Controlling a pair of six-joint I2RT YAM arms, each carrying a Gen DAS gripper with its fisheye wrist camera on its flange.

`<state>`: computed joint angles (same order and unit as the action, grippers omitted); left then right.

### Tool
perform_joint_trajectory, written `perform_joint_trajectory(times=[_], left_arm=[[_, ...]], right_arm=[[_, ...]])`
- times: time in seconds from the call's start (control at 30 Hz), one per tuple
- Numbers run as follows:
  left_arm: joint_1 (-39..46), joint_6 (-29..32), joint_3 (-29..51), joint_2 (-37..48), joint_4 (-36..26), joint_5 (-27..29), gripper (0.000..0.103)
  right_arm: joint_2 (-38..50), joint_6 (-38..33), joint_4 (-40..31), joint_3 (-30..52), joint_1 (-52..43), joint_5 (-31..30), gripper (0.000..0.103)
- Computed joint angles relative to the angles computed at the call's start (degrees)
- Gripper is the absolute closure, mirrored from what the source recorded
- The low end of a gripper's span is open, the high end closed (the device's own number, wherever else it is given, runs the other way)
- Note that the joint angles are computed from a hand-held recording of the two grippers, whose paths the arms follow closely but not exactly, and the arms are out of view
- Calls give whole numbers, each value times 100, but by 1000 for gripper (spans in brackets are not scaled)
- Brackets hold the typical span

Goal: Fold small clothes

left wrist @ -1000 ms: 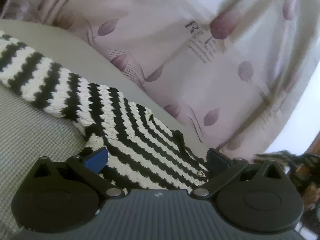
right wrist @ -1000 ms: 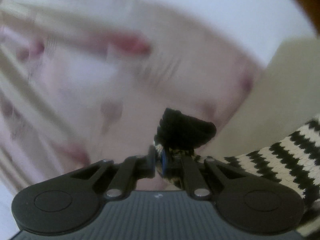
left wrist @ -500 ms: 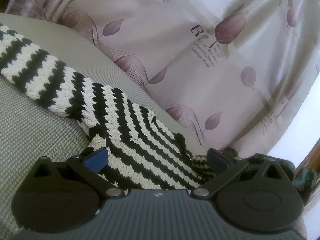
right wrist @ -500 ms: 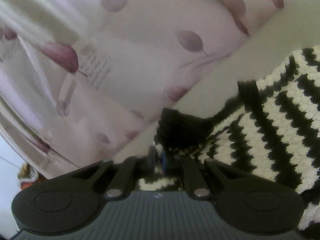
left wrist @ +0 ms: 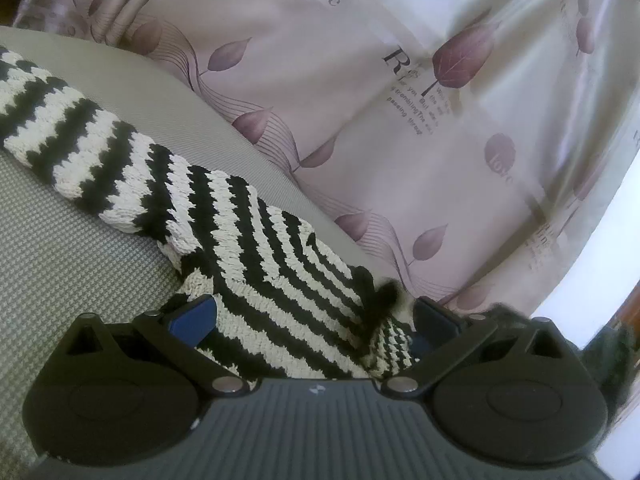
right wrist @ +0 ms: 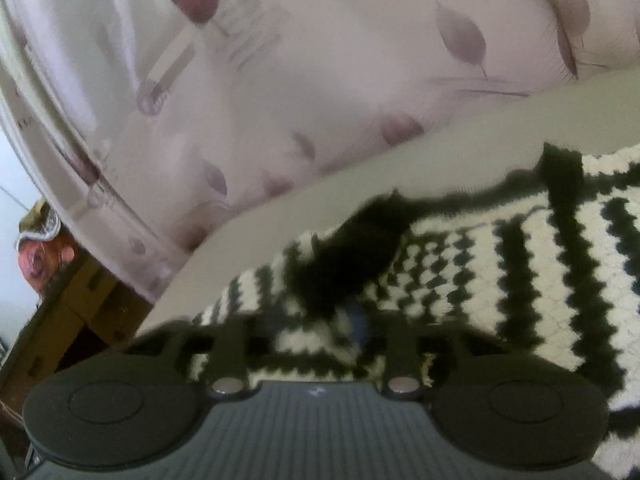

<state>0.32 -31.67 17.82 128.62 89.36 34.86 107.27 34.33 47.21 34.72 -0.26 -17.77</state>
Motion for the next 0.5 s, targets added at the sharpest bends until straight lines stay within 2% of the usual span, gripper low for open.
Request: perform_joint_trajectory(times=[0.03,0.2,0.23,0.3,0.37,0.43,0.5], left_arm=[[0,0,0,0,0,0,0],[-8,29,15,-30,-87,-6,0],[-10,39,23,-35,-110,-5,0],[-1,52,31,-36,-129,8,0],[-16,69,43,-44,-166,-13,0],[-12,88,51,-50,-191,-8,0],[2,123,62,-48,-222,3,0]], right_arm=[[-148,-44,99,-173,8,100,35],[-1519,-61,1198,-1933,-528,-14,35],[-1937,-235,1176,-2272,-673,99,36],[-2844,-743,638,-2774,-1003,488,35],[-3311,-1279,95,-3030,-1581,599,36],[-3283,-1500,-234,-3086,-2257,525,52],[-2763,-1658,-254,-2984,-2923,3,53]])
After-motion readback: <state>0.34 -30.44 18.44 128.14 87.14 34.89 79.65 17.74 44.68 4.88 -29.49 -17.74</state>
